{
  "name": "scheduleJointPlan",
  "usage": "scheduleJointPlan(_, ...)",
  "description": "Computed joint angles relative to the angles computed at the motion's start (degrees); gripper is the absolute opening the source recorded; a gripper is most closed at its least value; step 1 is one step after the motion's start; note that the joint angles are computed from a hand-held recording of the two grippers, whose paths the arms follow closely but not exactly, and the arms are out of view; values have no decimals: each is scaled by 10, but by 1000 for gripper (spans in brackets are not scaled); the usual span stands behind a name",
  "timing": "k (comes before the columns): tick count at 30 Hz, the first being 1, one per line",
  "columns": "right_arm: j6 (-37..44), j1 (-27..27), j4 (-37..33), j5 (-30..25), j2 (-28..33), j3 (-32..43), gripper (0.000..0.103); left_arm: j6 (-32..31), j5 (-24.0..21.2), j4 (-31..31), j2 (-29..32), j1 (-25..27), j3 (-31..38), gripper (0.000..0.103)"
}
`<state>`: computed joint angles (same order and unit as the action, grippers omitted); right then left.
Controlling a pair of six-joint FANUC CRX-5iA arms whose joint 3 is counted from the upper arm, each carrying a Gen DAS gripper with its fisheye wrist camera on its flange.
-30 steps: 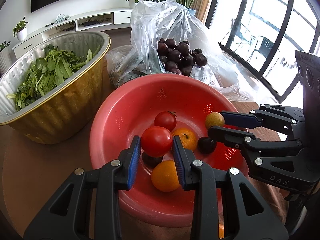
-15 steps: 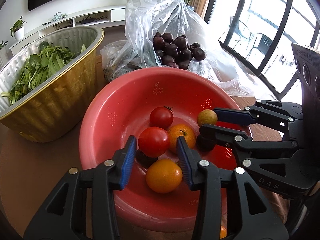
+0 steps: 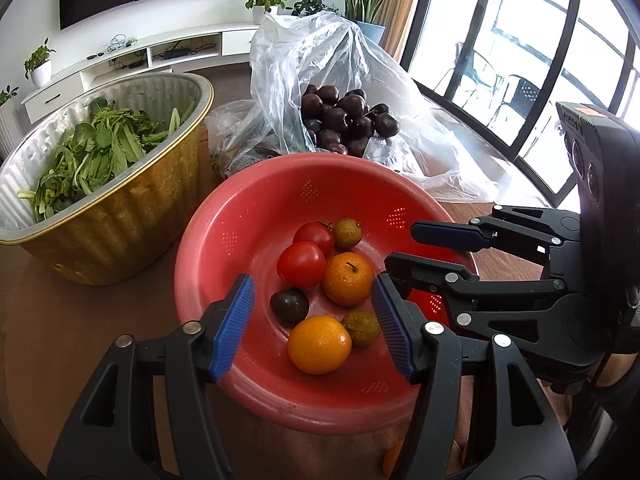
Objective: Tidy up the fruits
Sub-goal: 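Move both tools back to the remaining fruit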
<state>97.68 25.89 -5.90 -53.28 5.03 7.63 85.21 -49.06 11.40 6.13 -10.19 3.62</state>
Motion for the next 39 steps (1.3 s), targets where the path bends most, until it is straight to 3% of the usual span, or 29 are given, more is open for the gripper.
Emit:
scheduleJointPlan(1, -1, -1, -2, 3, -7, -4, 46, 2, -1, -3, -6, -1, -3, 76)
scheduleJointPlan(4, 5, -12, -24, 7, -29, -13, 59, 4, 3, -7, -36, -4, -24, 81)
scheduleJointPlan(7, 8, -28, -51, 11, -61, -29, 72, 24, 16, -26, -79, -11, -55, 100)
scheduleJointPlan(11, 40, -60, -118, -8, -106, -46, 79, 47, 24, -48, -132, -27, -96, 103)
scheduleJointPlan(16, 79, -95, -189, -34, -169, -87, 80, 64, 29, -54, -198, -49, -156, 103)
scheduleJointPlan(22, 85, -106, -217, -62, -220, -141, 80, 120, 12, -79, -237, -88, -199, 103)
scheduleJointPlan(33, 54, -114, -222, -100, -259, -191, 80, 209, -23, -102, -237, -129, -225, 103)
scheduleJointPlan(39, 52, -111, -227, -107, -268, -201, 80, 192, -33, -80, -225, -116, -219, 101)
